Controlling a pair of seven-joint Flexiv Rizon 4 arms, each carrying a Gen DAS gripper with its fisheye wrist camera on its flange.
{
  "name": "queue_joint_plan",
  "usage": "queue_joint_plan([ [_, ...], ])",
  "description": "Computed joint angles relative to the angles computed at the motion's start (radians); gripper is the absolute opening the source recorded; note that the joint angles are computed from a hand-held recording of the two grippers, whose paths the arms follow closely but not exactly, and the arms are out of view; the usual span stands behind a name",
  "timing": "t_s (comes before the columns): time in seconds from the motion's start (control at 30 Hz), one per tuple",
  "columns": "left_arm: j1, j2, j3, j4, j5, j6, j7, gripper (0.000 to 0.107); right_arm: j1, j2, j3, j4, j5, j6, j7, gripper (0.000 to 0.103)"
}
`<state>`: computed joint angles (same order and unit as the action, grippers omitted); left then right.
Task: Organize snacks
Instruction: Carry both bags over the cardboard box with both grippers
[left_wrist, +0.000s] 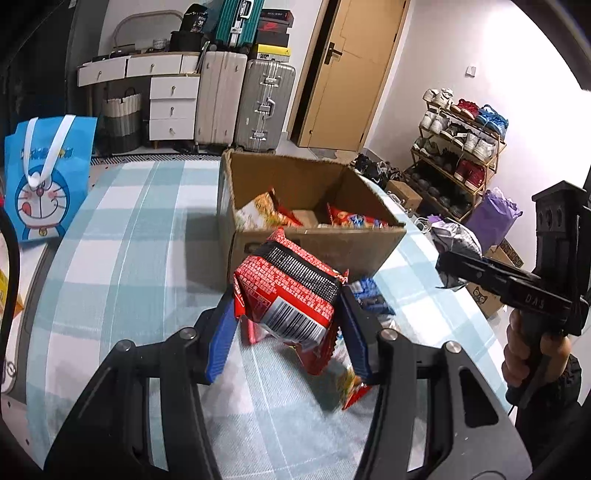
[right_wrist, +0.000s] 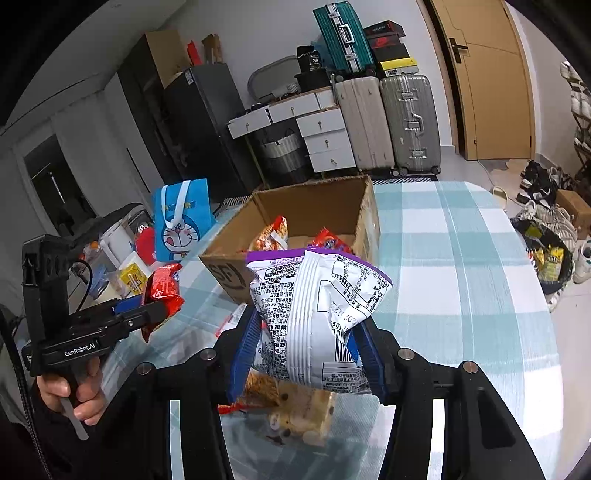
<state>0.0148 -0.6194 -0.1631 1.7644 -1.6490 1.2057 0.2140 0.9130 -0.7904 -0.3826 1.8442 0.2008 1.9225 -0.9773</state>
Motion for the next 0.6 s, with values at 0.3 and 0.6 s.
queue_joint_plan([
  [0.3, -0.011, -0.017, -0.023, -0.062, 0.042, 0.016, -0.041, 0.050, -0.039, -0.010, 0.015, -0.057, -0.028, -0.012, -0.002, 0.052],
  [0.6, 0.001, -0.051, -0.061, -0.139, 0.109, 0.030, -0.078, 0.050, -0.077, -0.029, 0.031, -0.110, -0.061, -0.020, -0.002, 0.052],
])
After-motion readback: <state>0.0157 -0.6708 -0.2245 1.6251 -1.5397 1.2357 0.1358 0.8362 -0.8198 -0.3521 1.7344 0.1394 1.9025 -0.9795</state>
